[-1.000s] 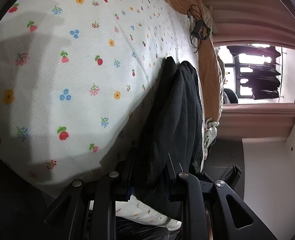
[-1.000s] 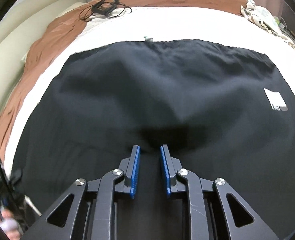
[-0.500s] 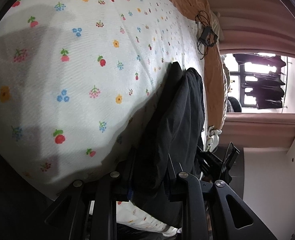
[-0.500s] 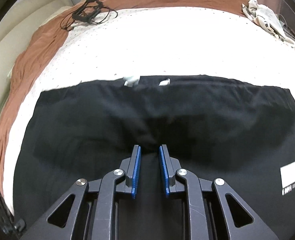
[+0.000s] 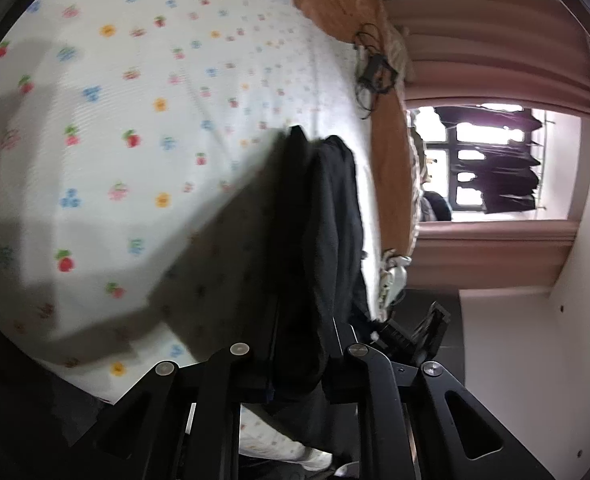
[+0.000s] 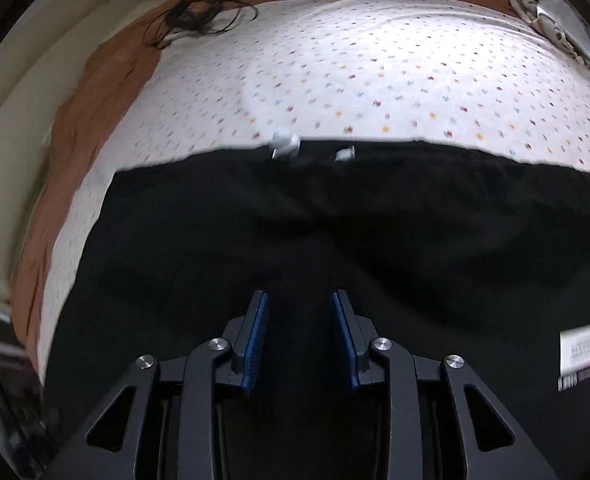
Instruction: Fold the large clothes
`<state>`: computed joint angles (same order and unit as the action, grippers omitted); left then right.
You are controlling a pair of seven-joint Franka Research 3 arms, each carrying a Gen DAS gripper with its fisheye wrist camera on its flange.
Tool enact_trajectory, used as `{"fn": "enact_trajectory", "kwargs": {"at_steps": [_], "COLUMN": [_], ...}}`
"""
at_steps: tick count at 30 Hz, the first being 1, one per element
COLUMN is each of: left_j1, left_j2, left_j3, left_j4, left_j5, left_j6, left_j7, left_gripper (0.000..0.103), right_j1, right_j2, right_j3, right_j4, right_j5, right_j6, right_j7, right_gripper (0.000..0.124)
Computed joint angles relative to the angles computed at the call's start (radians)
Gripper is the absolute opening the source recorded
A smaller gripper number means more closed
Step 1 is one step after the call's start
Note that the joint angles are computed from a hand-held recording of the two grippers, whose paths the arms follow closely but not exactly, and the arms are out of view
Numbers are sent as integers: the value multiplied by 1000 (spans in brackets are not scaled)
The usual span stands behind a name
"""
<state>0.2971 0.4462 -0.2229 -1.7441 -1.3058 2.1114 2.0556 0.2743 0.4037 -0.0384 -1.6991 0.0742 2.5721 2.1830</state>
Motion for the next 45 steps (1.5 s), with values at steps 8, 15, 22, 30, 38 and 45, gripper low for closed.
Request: {"fn": "enact_trajectory", "kwargs": {"at_steps": [8,15,22,30,38,45], "left_j1": [14,-9,-50,-116,-193,-268], "left_j2": [-18,-35,-62,-103,-102,-70], "left_j3": [-16,-20,-21,-31,-51,-83], "left_j4": [21,43,58,65,109,160], "left_j5": [-80,-137,-148,-132,-74,12], "left_j6": [-81,-134,-160,-182,-174,-143], "left_j7": [75,145,180,230,232,196], "left_gripper": [15,15,15,15,15,15], "right_j1": [2,27,43,42,101,-140], "right_j2": [-125,-219,-281,-298,-448,-644], "right_j3": [68,112,161,244,193,386], "right_j4": [-213,-385,-510,-558,-709,-947], "right_j5": [121,222,403,831,925,579], "right_j6": [100,217,336,422,548,647], "right_j7": [-66,-103,-198,-530,-555,-101], "right_gripper": [33,33,33,22,21,21]}}
